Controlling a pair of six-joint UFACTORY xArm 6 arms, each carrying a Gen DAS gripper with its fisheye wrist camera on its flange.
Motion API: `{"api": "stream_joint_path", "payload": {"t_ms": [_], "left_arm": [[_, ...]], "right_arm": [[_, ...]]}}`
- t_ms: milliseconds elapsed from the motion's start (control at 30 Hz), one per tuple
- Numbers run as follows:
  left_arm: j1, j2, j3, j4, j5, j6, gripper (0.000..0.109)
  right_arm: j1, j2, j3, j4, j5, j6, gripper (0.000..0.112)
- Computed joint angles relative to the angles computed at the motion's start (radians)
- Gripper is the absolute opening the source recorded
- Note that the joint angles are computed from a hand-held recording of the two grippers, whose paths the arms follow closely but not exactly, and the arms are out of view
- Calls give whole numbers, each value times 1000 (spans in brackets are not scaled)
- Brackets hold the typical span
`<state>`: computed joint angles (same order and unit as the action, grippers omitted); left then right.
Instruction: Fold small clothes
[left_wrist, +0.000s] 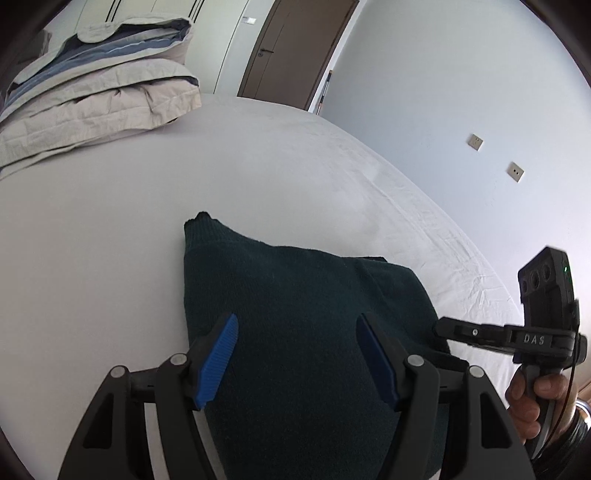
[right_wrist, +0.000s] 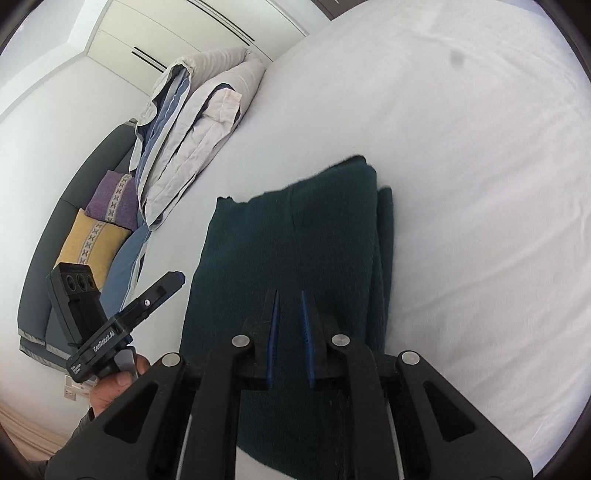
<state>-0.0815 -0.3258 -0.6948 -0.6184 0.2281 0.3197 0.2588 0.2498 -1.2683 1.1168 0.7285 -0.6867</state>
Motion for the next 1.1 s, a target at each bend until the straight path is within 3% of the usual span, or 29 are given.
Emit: {"api": "stream_joint_path", "payload": {"t_ms": [133,200,267,467,567,633,767,867,1000,1100], "left_arm": [[9,129,-70,60,42,-47,75],[-2,163,-69,79,2,-36,81],[4,178,-85,77,18,-45,83],[2,191,-86,144,9,-98,87],[1,183,-79,140,7,-92,87],[1,181,-78,125,6,-81,87],[-3,175,-65,159,-16,-109,87],[-5,167,-54,189,-24,-135,87],[-6,160,-49,217,-27,-156,87],[-5,133,-33,153,-36,-111,86]], "right_arm": [[9,174,-224,-109,11,112,11],[-7,277,-329,-144,42,199,11],[-24,339,-382,-60,56,145,8],[-19,381,-415,-37,7,90,3],[-8,303,-331,-98,-58,129,4],[2,190,-212,-55,-98,56,11],[1,5,-9,51,-58,-94,11],[14,-12,66,-5,-94,-81,11],[-26,-5,86,98,-45,-134,10],[-10,-58,118,55,-117,-92,12]]}}
